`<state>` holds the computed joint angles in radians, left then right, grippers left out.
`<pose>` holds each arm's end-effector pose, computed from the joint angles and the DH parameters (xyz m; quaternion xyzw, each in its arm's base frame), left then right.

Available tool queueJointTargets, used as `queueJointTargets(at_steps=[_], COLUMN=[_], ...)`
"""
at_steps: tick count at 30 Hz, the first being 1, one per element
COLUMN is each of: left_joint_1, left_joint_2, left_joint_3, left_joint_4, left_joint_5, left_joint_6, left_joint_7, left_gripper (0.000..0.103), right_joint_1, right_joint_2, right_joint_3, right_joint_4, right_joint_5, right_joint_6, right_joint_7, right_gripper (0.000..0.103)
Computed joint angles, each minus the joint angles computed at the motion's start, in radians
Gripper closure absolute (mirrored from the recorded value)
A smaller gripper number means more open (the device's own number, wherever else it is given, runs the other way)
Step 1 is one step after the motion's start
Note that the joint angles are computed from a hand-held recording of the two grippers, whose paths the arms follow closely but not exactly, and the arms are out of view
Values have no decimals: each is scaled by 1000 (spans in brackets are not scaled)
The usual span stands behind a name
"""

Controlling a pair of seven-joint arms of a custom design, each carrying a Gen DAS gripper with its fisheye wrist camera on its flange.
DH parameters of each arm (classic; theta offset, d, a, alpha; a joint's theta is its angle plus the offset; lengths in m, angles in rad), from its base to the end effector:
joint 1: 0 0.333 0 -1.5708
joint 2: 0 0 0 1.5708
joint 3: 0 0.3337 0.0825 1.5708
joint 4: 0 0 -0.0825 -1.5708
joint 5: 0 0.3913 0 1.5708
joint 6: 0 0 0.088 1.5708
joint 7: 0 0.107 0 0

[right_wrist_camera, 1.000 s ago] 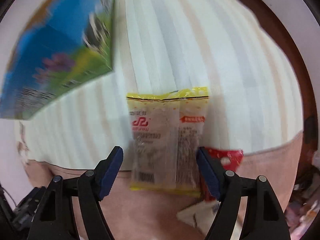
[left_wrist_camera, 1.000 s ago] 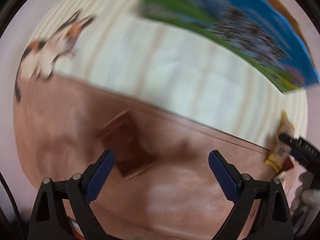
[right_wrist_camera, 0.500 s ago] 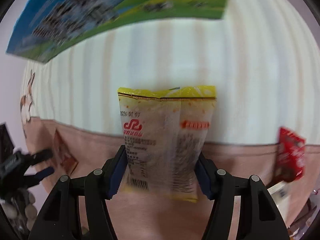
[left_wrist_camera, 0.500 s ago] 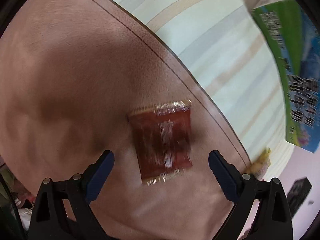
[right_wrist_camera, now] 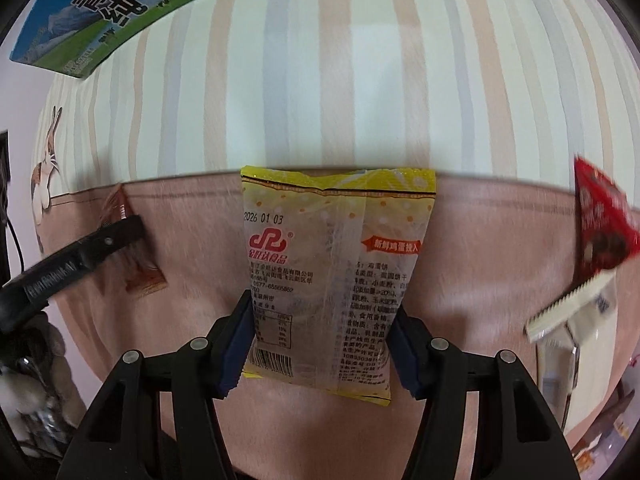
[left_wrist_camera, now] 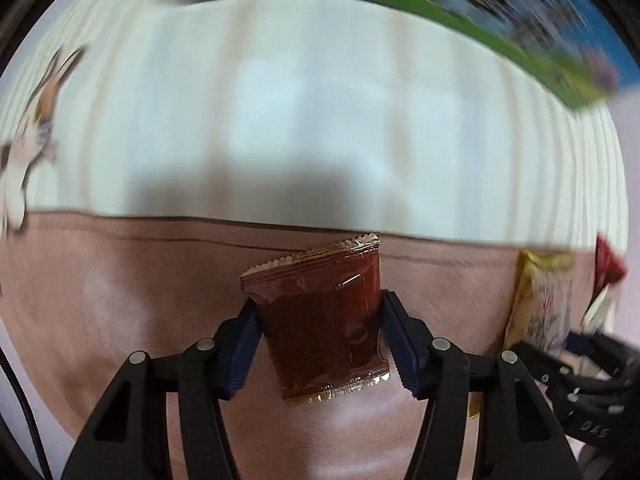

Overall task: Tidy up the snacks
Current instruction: 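Grasp the dark red packet with the left tool while the right tool grasps the yellow-white biscuit bag, then carry both packets into the box and open both tools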

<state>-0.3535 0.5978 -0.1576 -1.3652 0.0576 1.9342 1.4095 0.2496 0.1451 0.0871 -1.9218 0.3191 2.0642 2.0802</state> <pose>0.6534 -0.3340 0.3834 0.5752 -0.8178 -0.0021 0.0205 0.5635 0.2128 0.4332 -0.5767 0.8038 0.1371 0.0504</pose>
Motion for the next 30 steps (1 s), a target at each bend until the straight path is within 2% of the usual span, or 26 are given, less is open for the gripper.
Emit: queueJointTargets(at_steps=[2, 4, 5, 12, 19, 22, 27, 30], left_joint_1=[-11, -15, -14, -8, 14, 18, 39, 45], left_joint_2=[21, 63, 66, 40, 23, 19, -14, -22], left_joint_3=[-1, -1, 1, -3, -1, 2, -1, -2], left_joint_4=[27, 80, 79, 6, 0, 2, -31, -34], left_joint_5=[6, 1, -1, -25, -40, -39, -54, -61], left_joint_6=[-35, -73, -74, -43, -40, -37, -32, -35], left_joint_7=[-1, 0, 0, -19, -14, -22, -14, -15], left_gripper=[42, 38, 36, 34, 35, 46, 50, 50], right_joint_1=[-9, -12, -13, 10, 38, 44, 52, 58], right_joint_2=[-10, -24, -32, -53, 1, 50, 43, 42], right_joint_3=[-6, -9, -11, -6, 12, 15, 23, 26], right_joint_4=[-17, -44, -56, -91, -44, 25, 15, 18], right_joint_5=[23, 37, 31, -38, -71, -87, -101, -104], right_joint_6=[4, 17, 24, 40, 42, 21, 26, 25], right_joint_7=[8, 27, 37, 118, 172, 190, 204, 209], right_gripper=[36, 22, 22, 22, 22, 22, 23, 29])
